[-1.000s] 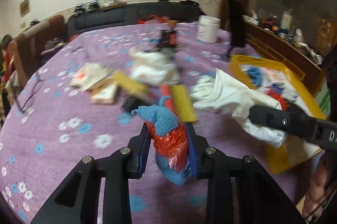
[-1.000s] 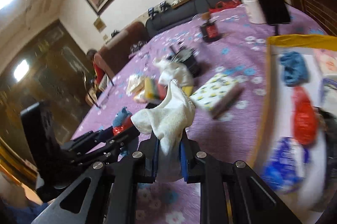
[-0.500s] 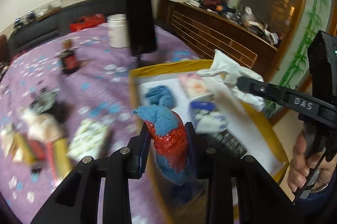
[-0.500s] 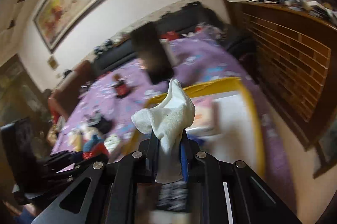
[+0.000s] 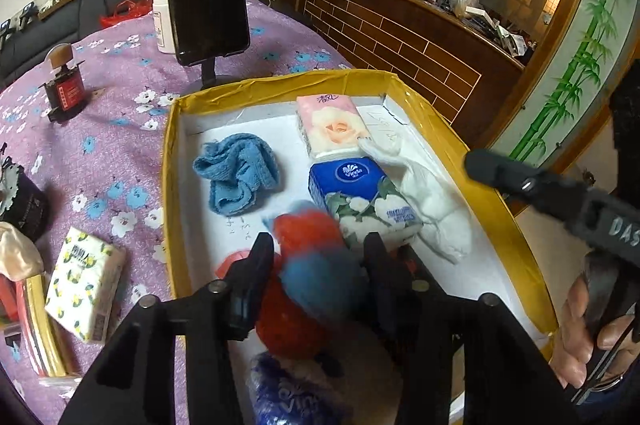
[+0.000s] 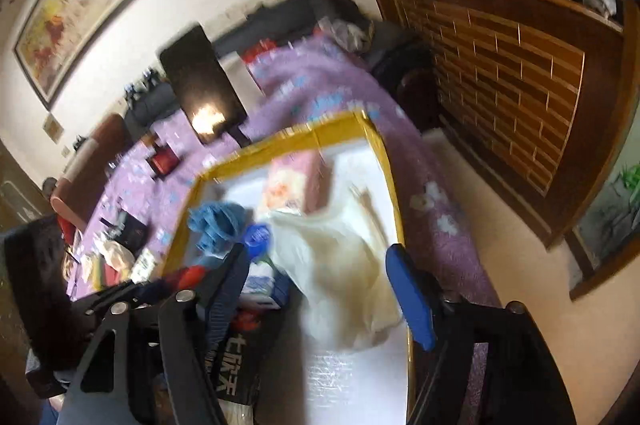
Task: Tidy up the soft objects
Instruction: 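Carry the knitted toy and white cloth into the yellow tray and open both tools, then move both tools back from the tray toward the pile of items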
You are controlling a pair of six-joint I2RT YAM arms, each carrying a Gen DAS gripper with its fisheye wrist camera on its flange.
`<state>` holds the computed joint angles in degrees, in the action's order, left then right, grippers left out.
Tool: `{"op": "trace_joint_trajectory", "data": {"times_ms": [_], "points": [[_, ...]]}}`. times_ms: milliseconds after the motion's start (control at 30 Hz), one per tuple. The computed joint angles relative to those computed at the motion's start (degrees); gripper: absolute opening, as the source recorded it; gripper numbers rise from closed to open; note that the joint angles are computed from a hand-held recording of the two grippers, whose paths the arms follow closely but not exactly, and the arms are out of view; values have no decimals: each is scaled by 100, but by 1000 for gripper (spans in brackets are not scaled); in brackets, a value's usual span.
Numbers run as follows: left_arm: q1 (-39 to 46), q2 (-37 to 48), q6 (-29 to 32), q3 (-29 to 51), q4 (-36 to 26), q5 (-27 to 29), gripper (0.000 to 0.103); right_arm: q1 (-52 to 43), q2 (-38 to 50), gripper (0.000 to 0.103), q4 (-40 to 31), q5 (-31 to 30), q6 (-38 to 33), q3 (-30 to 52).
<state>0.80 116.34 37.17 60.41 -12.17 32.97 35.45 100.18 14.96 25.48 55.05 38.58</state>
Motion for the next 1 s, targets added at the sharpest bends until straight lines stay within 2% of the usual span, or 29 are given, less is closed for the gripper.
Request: {"op": "trace_joint_trajectory", "data": {"times_ms": [67,233,400,667,767,1000], "points": [[130,-148,84,-130,2,60,56,208,-145,75,159,321,170,-150],[781,-475,466,-362,-185,548,58,770,-16,75,571,609,122,-15],[1713,-350,973,-114,-655,876,58,1246,616,75,302,607,-373,944],[2917,474,1395,742,-911,903,58,1592,1706,75,-45,228,-655,2427],[3232,834,1398,1148,-941,870,58,1663,2001,75,-235,132,-700,2887],[3641,1626,853,2011,-653,455,59,1642,2882,76,-1084,-431,-734,4390]]}}
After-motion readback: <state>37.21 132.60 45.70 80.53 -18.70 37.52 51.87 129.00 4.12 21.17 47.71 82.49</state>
